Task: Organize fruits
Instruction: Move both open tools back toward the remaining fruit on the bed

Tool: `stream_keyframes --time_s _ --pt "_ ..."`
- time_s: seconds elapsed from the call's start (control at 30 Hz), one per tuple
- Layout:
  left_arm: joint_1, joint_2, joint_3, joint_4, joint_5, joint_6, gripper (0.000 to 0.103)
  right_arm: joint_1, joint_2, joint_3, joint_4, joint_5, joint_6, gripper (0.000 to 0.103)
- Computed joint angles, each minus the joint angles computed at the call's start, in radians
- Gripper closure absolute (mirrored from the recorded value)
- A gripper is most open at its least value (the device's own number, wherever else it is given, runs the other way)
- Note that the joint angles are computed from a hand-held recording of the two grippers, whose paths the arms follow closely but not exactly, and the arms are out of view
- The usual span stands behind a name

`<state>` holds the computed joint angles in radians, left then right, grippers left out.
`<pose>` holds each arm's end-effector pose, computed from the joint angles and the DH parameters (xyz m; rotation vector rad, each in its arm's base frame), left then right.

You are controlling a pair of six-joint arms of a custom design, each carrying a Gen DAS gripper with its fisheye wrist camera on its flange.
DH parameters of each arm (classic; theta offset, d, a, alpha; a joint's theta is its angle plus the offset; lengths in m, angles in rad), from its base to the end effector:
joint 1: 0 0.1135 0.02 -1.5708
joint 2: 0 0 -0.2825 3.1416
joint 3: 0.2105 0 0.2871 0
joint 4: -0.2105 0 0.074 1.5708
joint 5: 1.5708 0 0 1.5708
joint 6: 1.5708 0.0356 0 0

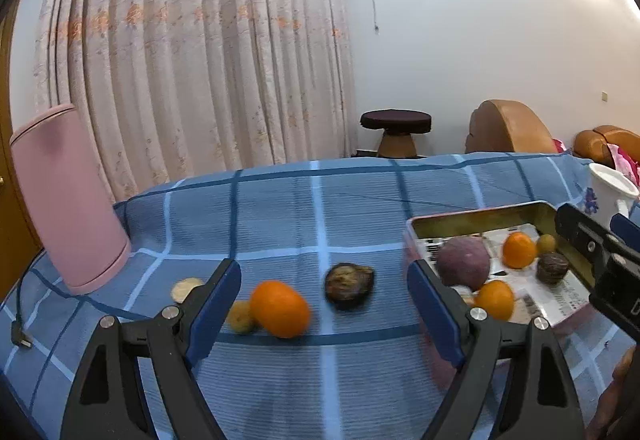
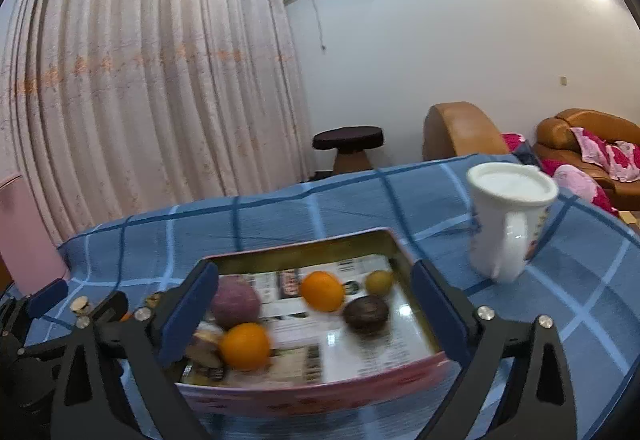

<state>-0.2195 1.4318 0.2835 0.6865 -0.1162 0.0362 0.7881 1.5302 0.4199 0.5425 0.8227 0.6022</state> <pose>0.2435 -0.0501 0.1131 0.1861 2.0207 0.0025 0.2088 0.1729 0.1181 0.2750 1.9259 0.0305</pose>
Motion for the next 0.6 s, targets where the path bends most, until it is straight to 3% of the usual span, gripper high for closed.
stream_keyframes --time_s 0.17,0.43,0.5,0.6 --pt "0.099 0.016 0.011 0.001 0.057 0.021 0.017 0.025 0.072 0.077 -0.023 -0.046 0.006 0.021" --pt "0.248 0.063 0.053 -0.005 0.104 0.092 0.017 0.068 0.194 0.216 -0.057 -0.088 -0.015 0.025" --pt "0.288 0.086 0.080 -0.022 0.099 0.098 0.017 0.073 0.218 0.253 -0.081 -0.106 -0.020 0.028" --pt "0.404 0.127 0.167 -0.132 0.177 0.086 0.017 0.075 0.253 0.303 -0.114 -0.160 -0.027 0.030"
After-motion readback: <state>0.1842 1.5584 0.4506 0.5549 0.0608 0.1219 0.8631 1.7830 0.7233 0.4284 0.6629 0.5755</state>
